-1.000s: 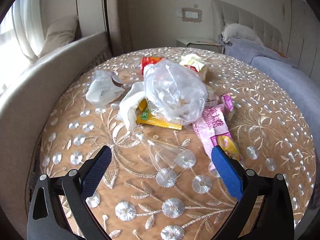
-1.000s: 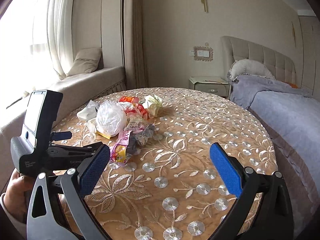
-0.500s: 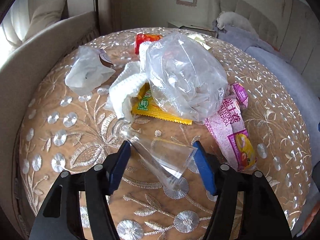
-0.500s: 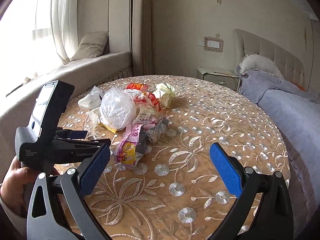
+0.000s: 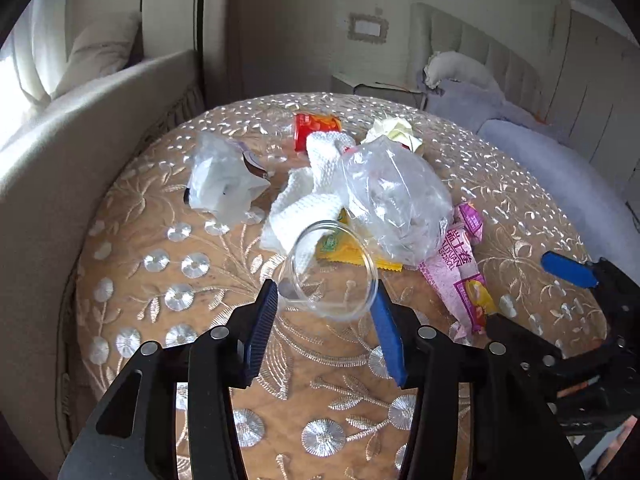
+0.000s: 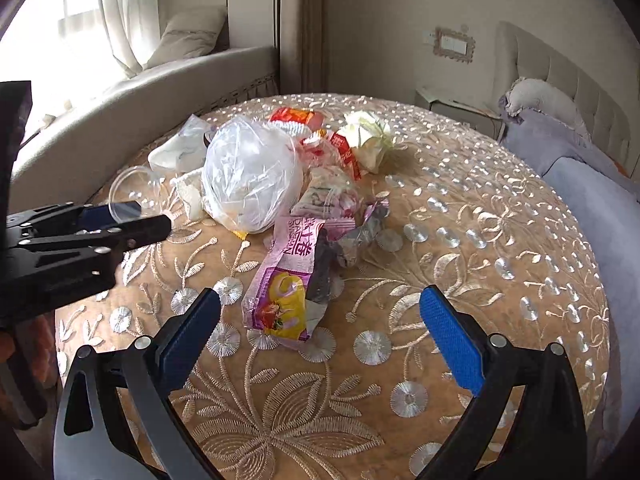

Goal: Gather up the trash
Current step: 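Grasp the clear plastic cup with the left tool while the right tool grasps the pink snack wrapper, then carry the cup and wrapper to the bin and open the right tool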

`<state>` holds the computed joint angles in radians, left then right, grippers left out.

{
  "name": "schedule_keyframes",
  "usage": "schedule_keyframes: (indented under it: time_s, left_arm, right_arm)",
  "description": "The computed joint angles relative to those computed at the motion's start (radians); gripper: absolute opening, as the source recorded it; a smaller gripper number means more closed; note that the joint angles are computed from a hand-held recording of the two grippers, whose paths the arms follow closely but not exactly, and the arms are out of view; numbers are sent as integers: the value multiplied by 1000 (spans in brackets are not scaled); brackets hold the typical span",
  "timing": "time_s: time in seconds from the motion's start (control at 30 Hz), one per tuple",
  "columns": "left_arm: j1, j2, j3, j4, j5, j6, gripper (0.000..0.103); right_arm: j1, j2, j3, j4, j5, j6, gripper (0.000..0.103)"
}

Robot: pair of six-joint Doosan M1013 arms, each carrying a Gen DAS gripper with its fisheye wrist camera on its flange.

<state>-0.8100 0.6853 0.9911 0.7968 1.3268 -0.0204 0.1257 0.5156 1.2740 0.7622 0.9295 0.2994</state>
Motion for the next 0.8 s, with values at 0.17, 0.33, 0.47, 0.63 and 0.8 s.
schedule_keyframes:
  time_s: [0.17, 0.33, 0.47, 0.63, 0.8]
  left_arm:
    - [-5, -29, 43, 31, -7, -30, 37]
    - [1, -41, 73, 25, -20, -42, 34]
    - [4, -48, 90, 35, -29, -54, 34]
    - [15, -49, 93, 30, -47, -41, 34]
    - [23, -47, 95, 42, -61, -40, 34]
  right_arm:
    - [42, 38, -49, -135, 26, 108, 81]
    - [55, 60, -80, -176, 65, 159, 47]
    - [50, 63, -82, -159, 70, 166, 36]
    - [47, 60, -80, -151, 68, 160, 35]
    - [44, 59, -78, -140, 71, 151, 34]
